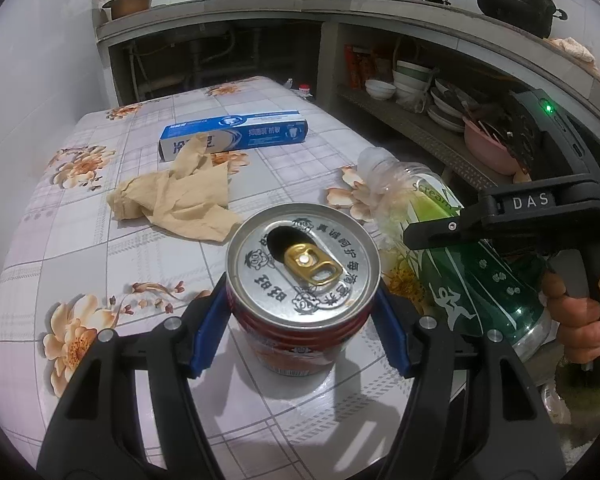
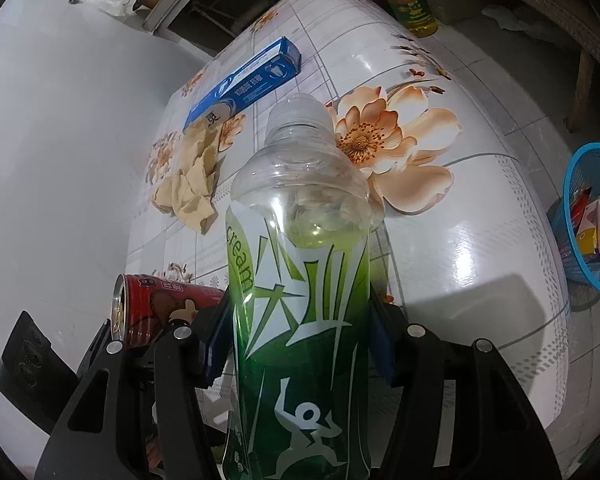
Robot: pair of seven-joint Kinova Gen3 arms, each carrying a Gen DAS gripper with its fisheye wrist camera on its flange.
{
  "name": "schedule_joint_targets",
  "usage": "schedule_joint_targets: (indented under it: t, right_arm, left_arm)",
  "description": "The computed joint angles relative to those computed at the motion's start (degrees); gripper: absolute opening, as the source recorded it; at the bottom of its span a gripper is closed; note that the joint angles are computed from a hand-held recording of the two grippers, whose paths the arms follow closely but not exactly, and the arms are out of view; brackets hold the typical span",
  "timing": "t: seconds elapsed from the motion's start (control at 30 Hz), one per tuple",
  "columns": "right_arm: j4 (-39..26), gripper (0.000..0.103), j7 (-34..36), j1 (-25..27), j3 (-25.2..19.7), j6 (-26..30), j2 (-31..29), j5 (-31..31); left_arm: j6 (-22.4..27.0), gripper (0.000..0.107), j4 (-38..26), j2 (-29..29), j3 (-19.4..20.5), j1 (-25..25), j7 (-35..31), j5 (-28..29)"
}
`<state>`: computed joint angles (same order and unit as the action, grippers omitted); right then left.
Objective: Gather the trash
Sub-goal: 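Lift the red can with the left gripper while the right gripper lifts the green bottle, then carry the can and bottle over the blue wastebasket and open both grippers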
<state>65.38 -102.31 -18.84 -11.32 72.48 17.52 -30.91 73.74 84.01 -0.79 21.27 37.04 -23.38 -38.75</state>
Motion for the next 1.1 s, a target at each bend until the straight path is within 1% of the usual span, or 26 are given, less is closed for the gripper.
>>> schedule_joint_targets:
  t: [0.7, 0.93, 1.1]
  right_arm:
    - [1.8, 0.056, 1.9, 1.9, 0.4, -0.8, -1.5, -2.1]
    - [2.9, 0.056, 3.6, 3.1, 0.5, -1.2, -2.7, -3.7]
    - [5.0, 0.056, 5.2, 5.4, 1.5, -2.0, -5.0, -5.6]
  left_arm:
    - [1.2, 0.063, -2.0, 0.7, -0.2, 1.0, -0.4, -1.5]
    - [2.8, 0.063, -4.3, 1.6, 0.0, 2.1, -0.4, -2.9]
    - [3.1, 0.063, -7.1, 3.1, -0.6, 3.5, -1.8, -3.8]
